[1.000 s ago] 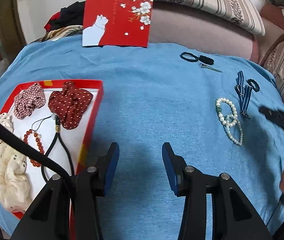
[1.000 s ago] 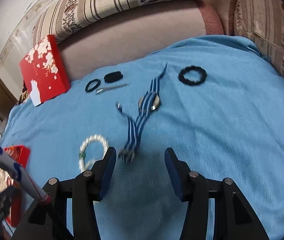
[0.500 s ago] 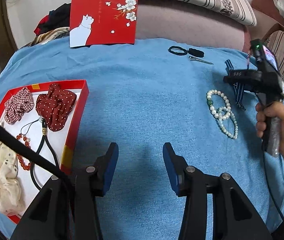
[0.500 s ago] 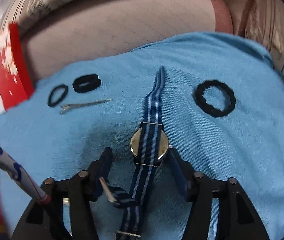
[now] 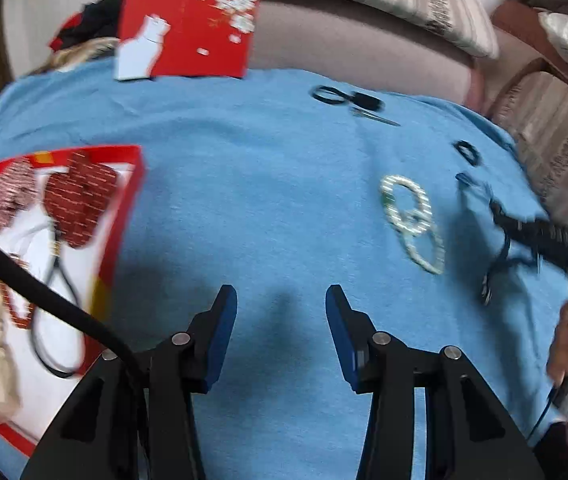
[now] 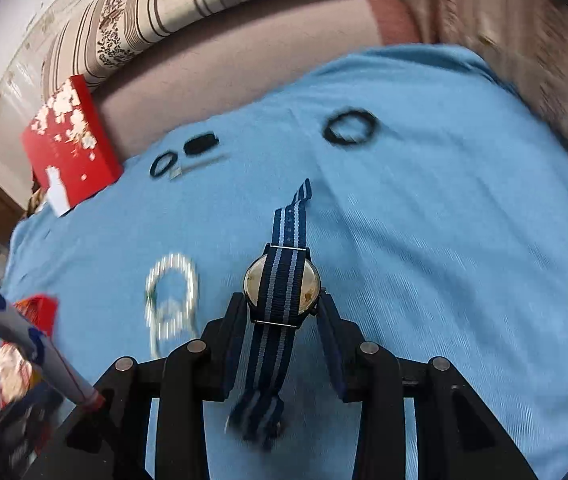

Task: Organize jewelry
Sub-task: 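Grasp the blue striped watch strap with the right tool, then grasp the pale pearl bracelet with the left tool while the right tool holds the watch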

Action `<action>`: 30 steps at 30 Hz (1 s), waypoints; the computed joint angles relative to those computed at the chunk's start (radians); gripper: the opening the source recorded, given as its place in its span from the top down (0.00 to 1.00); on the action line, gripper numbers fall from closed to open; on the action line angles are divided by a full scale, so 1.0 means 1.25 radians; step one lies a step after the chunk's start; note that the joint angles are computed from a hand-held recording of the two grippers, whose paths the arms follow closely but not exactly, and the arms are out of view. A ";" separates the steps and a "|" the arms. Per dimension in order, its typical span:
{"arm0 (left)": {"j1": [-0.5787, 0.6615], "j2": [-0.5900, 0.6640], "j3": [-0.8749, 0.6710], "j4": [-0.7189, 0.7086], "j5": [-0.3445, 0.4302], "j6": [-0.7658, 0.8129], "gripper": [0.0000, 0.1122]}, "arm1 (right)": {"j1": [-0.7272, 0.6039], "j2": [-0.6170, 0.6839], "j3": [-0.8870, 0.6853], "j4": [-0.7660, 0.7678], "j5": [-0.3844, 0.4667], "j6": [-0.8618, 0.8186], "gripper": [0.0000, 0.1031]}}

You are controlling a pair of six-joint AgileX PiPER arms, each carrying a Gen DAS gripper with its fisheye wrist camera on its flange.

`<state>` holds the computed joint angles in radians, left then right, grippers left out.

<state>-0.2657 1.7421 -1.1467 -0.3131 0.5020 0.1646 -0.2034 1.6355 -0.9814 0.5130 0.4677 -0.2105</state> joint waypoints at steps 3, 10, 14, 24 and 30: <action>-0.001 0.021 -0.023 -0.133 0.047 0.107 0.60 | -0.016 -0.060 0.081 0.029 -0.019 -0.039 0.63; -0.099 0.173 -0.217 -0.141 0.121 0.039 0.62 | -0.092 -0.057 0.101 0.209 -0.004 -0.235 0.63; -0.159 0.303 -0.389 -0.030 0.186 -0.099 0.73 | -0.097 -0.072 0.099 0.225 -0.006 -0.277 0.63; -0.176 0.187 -0.293 0.162 0.131 -0.248 0.95 | -0.115 -0.052 0.089 0.281 0.035 -0.331 0.62; -0.123 0.007 -0.145 0.236 0.127 -0.227 0.95 | -0.145 -0.036 0.098 0.441 0.174 -0.478 0.62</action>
<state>-0.4192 1.7513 -1.3285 -0.0175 0.6613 -0.1188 -0.3847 1.5902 -0.8591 1.0644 0.6853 -0.8079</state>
